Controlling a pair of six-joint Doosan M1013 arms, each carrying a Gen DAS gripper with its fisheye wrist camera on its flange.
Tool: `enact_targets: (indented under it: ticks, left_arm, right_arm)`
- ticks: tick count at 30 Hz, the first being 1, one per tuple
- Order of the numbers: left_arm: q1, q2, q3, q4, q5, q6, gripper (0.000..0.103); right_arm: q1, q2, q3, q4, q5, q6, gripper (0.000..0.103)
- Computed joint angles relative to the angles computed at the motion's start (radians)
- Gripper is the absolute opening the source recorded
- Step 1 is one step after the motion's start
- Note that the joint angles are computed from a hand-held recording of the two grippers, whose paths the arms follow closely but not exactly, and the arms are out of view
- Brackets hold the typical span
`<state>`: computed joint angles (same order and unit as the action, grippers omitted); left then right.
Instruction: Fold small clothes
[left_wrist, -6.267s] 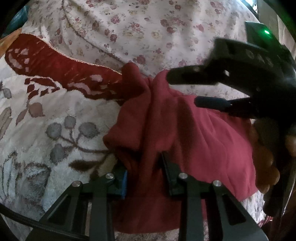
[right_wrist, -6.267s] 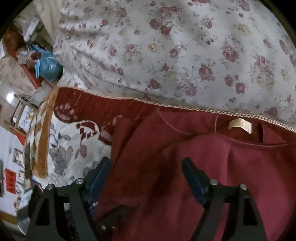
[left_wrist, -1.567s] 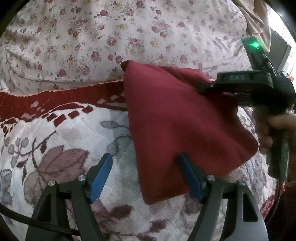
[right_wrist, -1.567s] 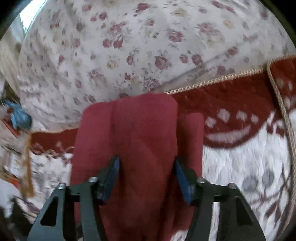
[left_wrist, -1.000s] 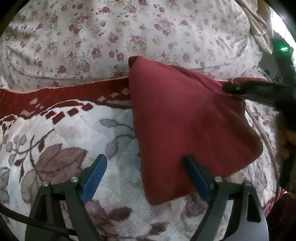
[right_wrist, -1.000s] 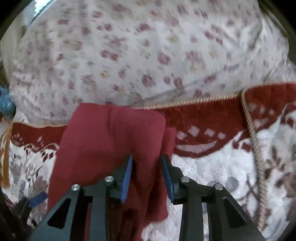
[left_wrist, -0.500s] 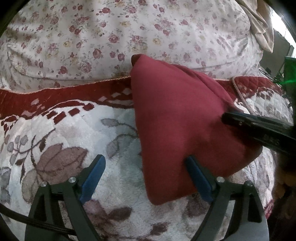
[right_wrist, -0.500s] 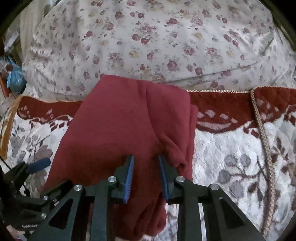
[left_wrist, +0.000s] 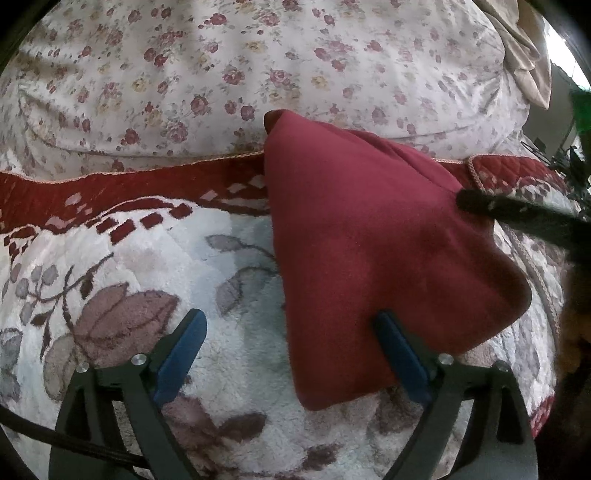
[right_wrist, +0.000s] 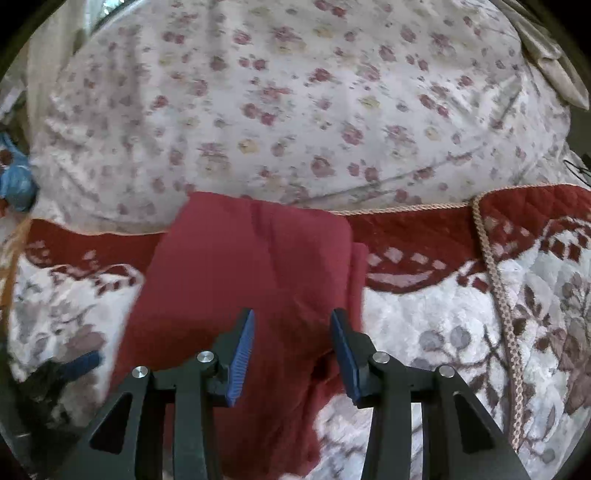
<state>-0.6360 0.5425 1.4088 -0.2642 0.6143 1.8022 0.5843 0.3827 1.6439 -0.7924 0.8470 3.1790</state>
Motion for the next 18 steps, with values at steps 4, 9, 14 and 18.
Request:
enact_targets:
  ticks: [4,9,14,18]
  left_arm:
    - [-0.001,0.004,-0.005,0.001,0.003,-0.003,0.095]
    - [0.003,0.006,-0.008,-0.016,0.011,0.004,0.096]
    - [0.024,0.001,-0.011,-0.156,0.003,0.097,0.096]
    - [0.04,0.018,-0.04,-0.252,0.037,0.145,0.096]
  right_arm:
    - [-0.029,0.014,0.026,0.066,-0.053,-0.003,0.044]
    - [-0.031,0.0,0.053,0.036,-0.097,0.039,0.046]
    - [-0.035,-0.031,0.121,-0.041,-0.194,0.17,0.083]
    - [-0.052,-0.06,0.204,-0.182,-0.332,0.371,0.093]
